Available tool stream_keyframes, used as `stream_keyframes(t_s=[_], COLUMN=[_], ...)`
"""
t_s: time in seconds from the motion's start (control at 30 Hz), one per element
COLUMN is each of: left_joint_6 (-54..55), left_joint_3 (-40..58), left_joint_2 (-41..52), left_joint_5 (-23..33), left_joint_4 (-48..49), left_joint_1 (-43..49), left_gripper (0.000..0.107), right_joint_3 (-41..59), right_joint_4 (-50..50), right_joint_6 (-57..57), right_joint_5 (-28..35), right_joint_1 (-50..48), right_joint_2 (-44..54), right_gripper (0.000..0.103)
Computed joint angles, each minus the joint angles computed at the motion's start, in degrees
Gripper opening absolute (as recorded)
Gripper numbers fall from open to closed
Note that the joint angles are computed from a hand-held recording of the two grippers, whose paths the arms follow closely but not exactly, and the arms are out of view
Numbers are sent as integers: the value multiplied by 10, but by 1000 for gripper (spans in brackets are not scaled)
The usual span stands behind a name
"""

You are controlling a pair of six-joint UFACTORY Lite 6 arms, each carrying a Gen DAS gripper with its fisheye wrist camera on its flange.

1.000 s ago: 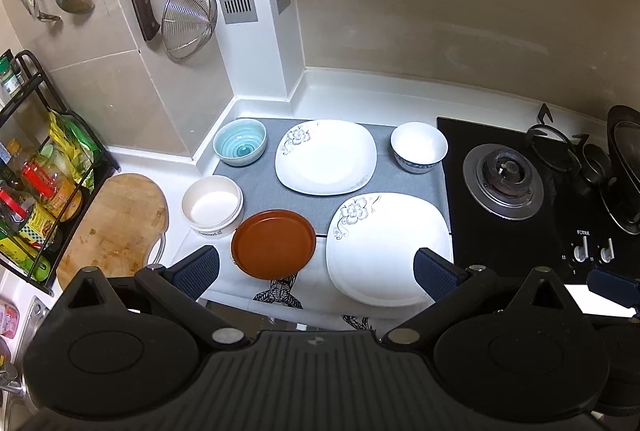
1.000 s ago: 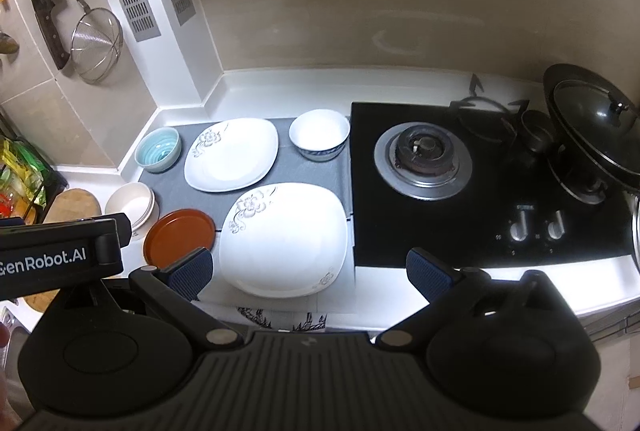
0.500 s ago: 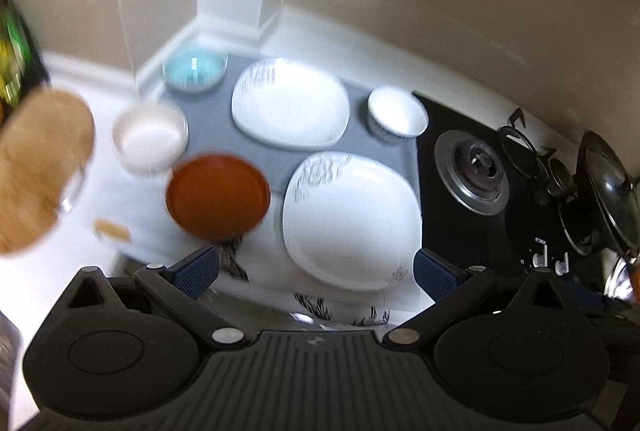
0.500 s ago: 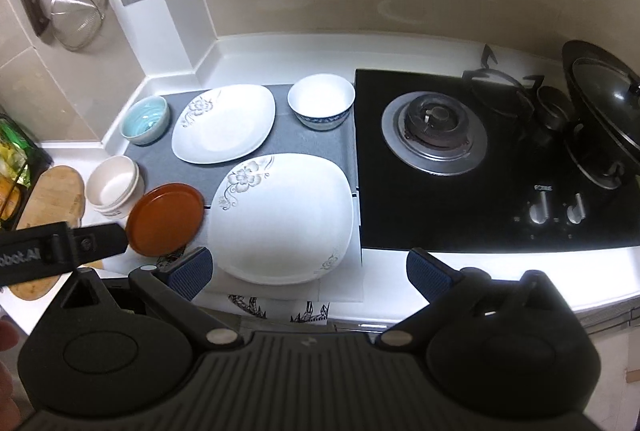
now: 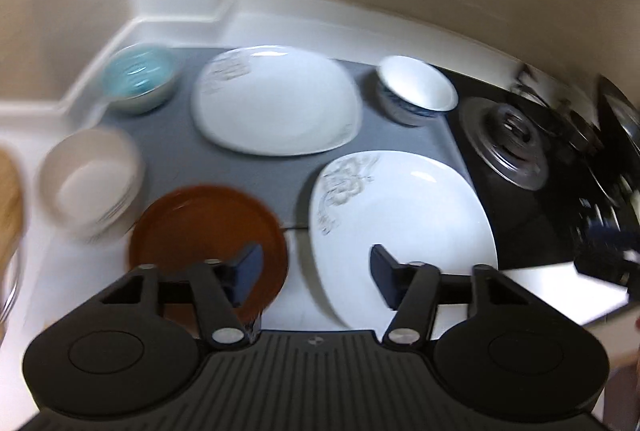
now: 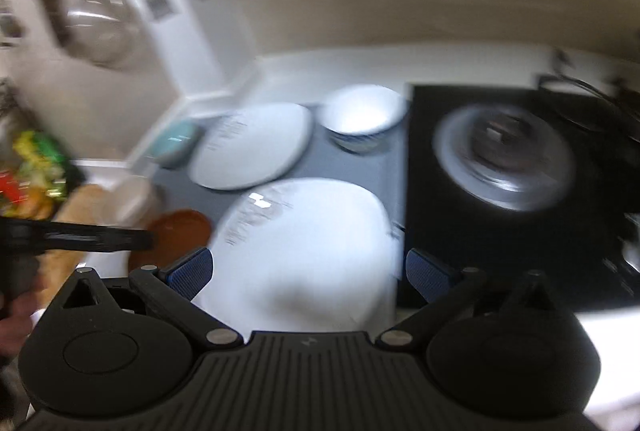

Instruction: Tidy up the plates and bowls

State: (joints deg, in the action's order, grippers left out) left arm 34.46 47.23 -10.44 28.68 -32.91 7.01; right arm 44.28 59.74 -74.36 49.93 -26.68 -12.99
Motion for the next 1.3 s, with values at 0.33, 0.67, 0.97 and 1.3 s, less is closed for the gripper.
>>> stream_keyframes(t_s=[0.33, 0.67, 0.97, 1.3], left_joint_6=[139, -11, -91, -175], left_joint_3=[222, 386, 505, 433], left_joint_2=[327, 468, 562, 507], left_joint_5=[128, 184, 253, 221], left_joint_4=[-119, -1, -4, 18], left_joint_1=[51, 2, 17, 9], left_gripper=[44, 30, 24, 23], right_joint_3=[126, 198, 305, 448], right_joint_4=[4, 37, -28, -80], right_joint_6=[110, 165, 258, 278], right_joint_5=[-27, -39, -7, 113], right_joint_1=[29, 14, 24, -6], right_joint_2=[214, 372, 503, 579], right_gripper=[79, 53, 17, 10])
